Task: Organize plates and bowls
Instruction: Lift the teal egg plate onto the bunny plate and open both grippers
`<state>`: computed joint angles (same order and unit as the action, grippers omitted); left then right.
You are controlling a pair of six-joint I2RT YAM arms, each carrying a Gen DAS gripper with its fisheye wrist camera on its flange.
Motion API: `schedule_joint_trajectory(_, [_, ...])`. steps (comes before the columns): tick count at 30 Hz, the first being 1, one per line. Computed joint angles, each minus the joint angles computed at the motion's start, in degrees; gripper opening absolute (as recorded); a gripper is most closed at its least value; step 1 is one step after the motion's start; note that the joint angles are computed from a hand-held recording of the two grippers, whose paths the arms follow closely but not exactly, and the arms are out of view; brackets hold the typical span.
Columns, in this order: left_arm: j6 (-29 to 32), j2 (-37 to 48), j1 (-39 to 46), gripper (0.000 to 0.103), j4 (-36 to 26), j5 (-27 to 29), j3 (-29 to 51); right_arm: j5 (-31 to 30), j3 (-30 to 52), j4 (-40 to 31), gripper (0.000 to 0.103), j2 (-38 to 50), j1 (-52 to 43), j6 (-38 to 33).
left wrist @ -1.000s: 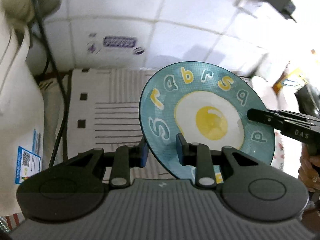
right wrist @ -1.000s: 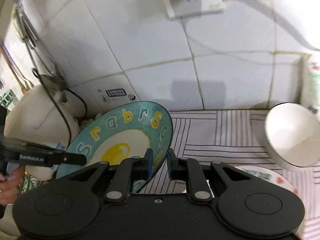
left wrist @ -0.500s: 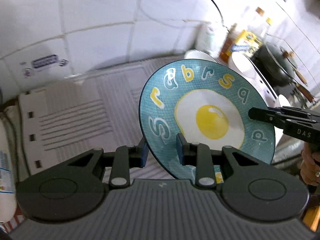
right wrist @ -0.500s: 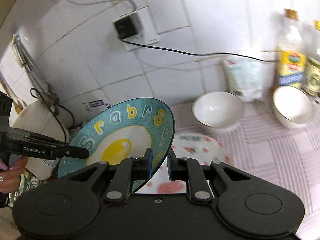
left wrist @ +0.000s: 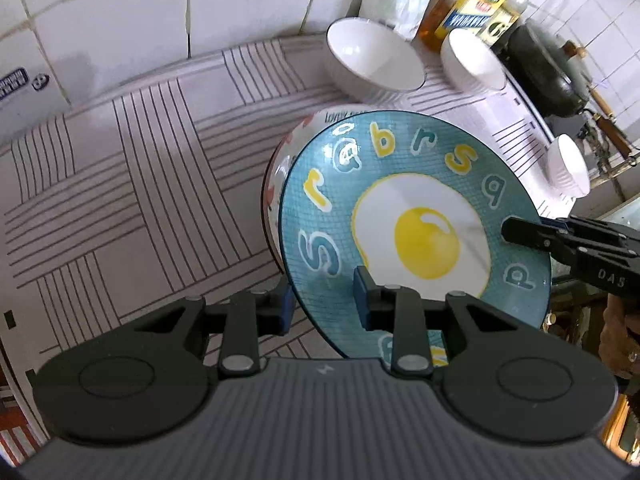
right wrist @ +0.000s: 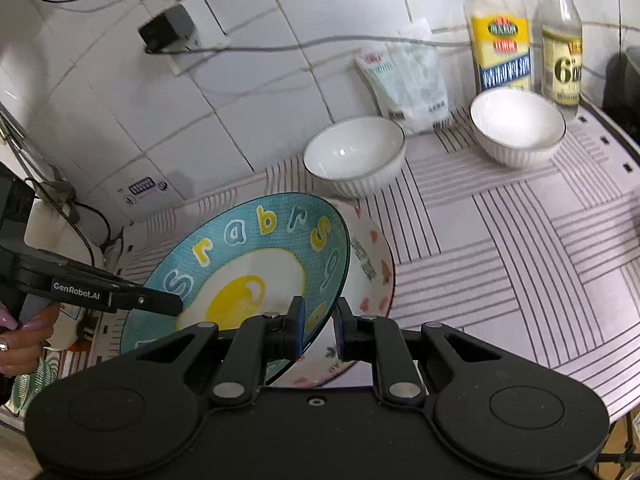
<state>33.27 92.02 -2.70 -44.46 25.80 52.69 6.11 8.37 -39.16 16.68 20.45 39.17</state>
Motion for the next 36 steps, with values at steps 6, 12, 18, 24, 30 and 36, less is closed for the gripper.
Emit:
schedule_joint_trajectory(6, [-2.59, 4.31, -1.85, 0.029, 1.03, -3.28, 1.60, -6.71, -2.96, 7.96, 0.019, 6.24, -7.20, -5.05])
schedule_joint_trajectory(12, [-4.94, 7.02, -4.09, 0.030, 2.02, -5.98, 3.36, -10.38, -3.36, 16.38, 0.019, 16.60, -11.36, -9.10])
schedule_joint_trajectory(18, [-7.51, 10.77, -4.66, 0.031, 2.41, -7.00, 5.83, -11.94, -2.59, 19.14, 0.019, 21.69, -12.40, -10.68])
schedule_joint_trajectory(24, [-6.99, 10.59, -6.33, 0.031, 3.36, -8.63, 5.37, -10.11, -1.33, 18.91, 0.020, 25.21, -11.04, -8.80])
schedule_joint_trajectory(30, [-5.91, 8.65, -7.79, 0.031, 5.89, -10.97, 3.16, -5.21, 5.42, 13.41, 0.025, 32.64, -4.08, -6.28])
schedule_joint_trajectory(36, [-8.34, 8.37, -8.77, 0.029, 4.11, -12.12, 4.05, -0.06, 8.47, 10.34, 0.030, 37.68, 2.57, -0.58])
